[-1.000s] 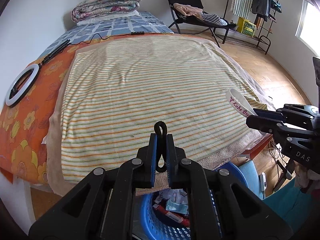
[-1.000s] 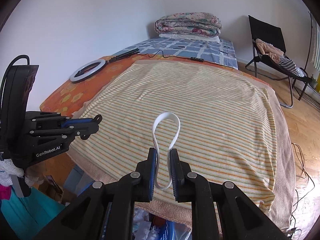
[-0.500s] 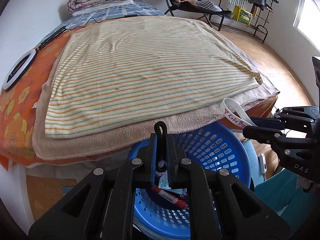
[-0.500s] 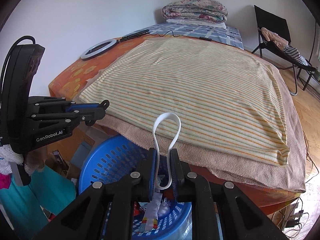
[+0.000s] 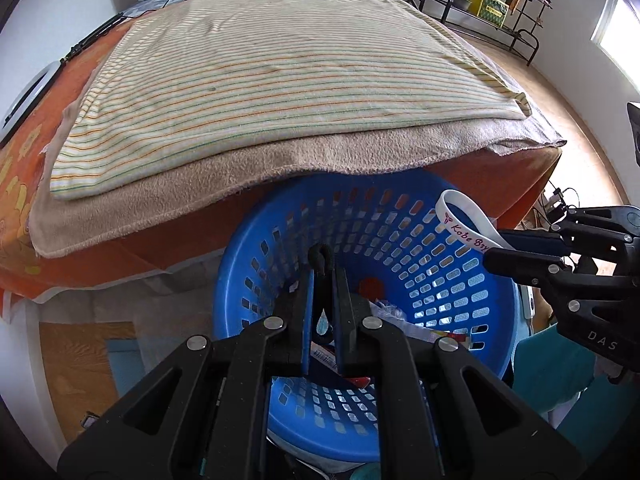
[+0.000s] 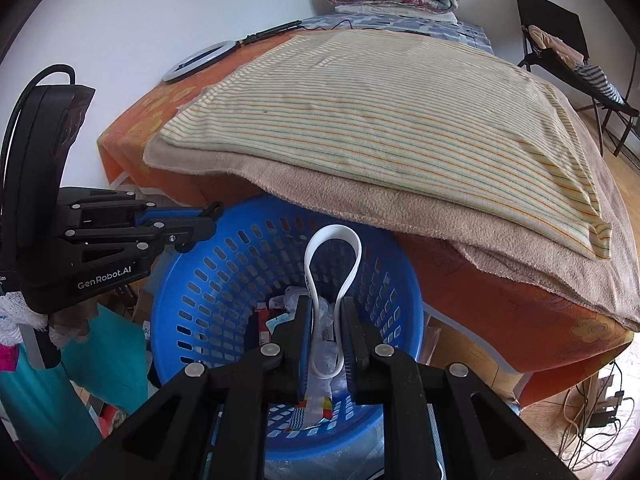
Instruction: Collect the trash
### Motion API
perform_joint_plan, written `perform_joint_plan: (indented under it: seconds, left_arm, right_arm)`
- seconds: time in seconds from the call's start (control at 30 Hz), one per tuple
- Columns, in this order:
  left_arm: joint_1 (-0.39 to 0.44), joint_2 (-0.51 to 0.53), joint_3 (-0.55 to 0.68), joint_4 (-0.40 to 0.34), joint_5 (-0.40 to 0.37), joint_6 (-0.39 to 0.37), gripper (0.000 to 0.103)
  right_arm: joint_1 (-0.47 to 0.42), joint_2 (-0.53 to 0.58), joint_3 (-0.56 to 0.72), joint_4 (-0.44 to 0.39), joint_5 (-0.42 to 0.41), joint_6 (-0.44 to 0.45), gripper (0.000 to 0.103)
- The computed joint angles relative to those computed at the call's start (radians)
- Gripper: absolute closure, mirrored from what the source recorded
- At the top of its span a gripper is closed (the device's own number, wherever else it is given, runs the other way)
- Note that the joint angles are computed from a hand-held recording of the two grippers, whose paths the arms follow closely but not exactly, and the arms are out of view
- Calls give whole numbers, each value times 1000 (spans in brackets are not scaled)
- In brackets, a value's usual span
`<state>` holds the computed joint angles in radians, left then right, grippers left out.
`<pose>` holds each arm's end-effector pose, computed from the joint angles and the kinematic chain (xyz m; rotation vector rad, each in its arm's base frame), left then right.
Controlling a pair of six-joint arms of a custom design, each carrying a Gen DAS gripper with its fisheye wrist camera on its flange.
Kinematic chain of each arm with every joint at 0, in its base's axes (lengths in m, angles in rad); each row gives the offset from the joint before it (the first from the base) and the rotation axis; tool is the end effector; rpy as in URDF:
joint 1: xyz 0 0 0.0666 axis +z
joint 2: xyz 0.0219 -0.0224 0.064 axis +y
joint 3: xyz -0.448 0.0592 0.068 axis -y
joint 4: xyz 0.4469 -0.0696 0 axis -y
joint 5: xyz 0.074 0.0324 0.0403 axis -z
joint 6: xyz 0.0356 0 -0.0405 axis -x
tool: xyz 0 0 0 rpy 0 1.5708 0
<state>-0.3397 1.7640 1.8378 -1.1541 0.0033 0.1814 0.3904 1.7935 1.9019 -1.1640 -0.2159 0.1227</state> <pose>0.6332 -0.2243 0.4934 0.2117 2.6546 -0.1759 0.6306 0.2673 0.5061 -0.7414 2.5298 0.3757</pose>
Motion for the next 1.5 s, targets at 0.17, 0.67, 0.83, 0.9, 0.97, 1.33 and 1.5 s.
perform_joint_plan:
  seconds: [0.17,0.67,0.83,0.9,0.97,1.33,1.5]
  left_arm:
    - [-2,5,-8,-9,5,4,97]
    - [-3,24,2,-36,17,17,97]
    - [-3,28,7,-43,19,16,97]
    - [-3,29,8,-44,18,17,97]
    - [-3,30,9,-47,17,18,96]
    - [-3,29,6,-49,2,20,60]
    - [-2,32,10,-54,-8,26,50]
  right_arm:
    - [6,4,-9,-8,10,5,90]
    - [4,30,5,-33,6,-19,84]
    - [1,34,7,-40,1,-25,81]
    - [0,36,9,-43,-3,-27,79]
    - [0,37,10,-45,-2,-26,78]
    - [0,39,10,-47,4,-38,57]
    - [0,38,12,-45,17,-46,46]
